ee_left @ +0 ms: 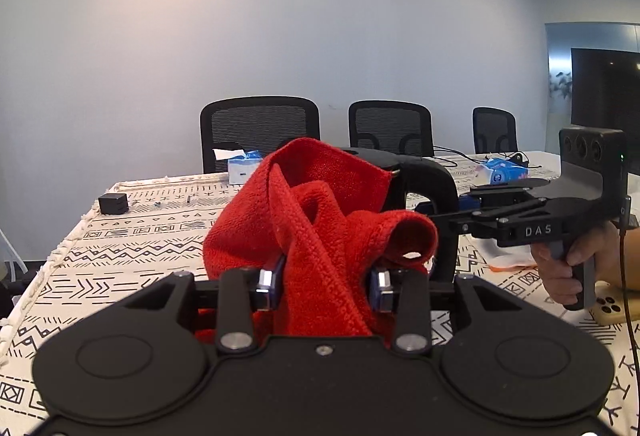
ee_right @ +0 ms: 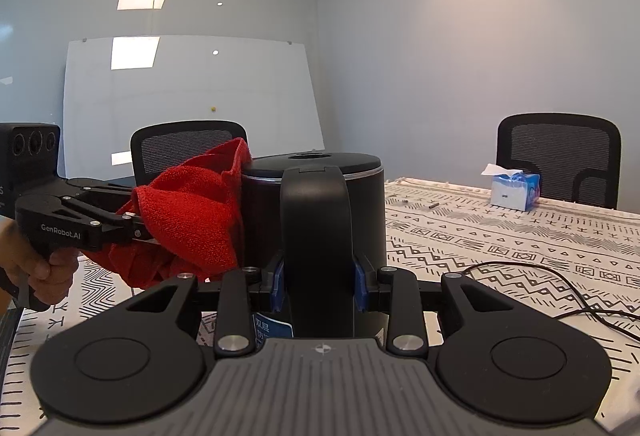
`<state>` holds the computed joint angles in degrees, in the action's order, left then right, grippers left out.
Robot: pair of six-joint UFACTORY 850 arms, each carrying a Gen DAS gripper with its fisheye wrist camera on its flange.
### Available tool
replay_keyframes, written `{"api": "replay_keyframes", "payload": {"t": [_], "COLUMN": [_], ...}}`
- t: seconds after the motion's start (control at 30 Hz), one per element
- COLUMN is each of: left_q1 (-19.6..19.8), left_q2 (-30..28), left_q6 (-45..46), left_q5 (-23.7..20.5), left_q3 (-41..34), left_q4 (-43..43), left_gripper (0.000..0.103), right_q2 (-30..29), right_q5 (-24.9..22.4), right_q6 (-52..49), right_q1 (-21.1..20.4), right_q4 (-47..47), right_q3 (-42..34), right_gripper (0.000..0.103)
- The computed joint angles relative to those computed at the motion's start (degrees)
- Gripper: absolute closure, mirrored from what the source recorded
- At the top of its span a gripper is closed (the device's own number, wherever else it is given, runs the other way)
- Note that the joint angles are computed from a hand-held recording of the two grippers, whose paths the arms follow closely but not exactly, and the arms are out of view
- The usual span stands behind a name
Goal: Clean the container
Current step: 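Wipe the kettle side with the towel in the left tool while the right tool holds it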
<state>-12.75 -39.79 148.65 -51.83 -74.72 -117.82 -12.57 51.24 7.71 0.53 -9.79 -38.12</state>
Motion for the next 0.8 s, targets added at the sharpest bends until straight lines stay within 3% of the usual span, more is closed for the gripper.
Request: {"api": "replay_keyframes", "payload": {"t": [0.27, 0.47, 0.67, 0.8], "left_q1": [-0.17, 0.21, -0.56, -0.06], "left_q2": [-1.36, -0.32, -1.96, -1.06], "left_q6": [-4.97, -3.57, -4.42, -3.74], "left_q5": [2.30, -0.52, 3.44, 1.77], "left_q3": [-0.65, -0.27, -1.17, -0.95], "left_q4": [2.43, 0.58, 1.78, 1.43], "left_gripper": [0.061, 0.061, 0.061, 0.061], "right_q2": [-0.06, -0.15, -0.14, -0.21], "right_q5": [0.25, 0.29, -0.11, -0.29], "right_q6": [0.24, 0.25, 0.34, 0.44], "right_q1": [-0.11, -0.17, -0.17, -0.09], "right_q4": [-0.26, -0.33, -0.45, -0.39], "right_q3": [0.04, -0.07, -0.16, -0.20], "right_gripper": [0.072, 0.072, 0.072, 0.072]}}
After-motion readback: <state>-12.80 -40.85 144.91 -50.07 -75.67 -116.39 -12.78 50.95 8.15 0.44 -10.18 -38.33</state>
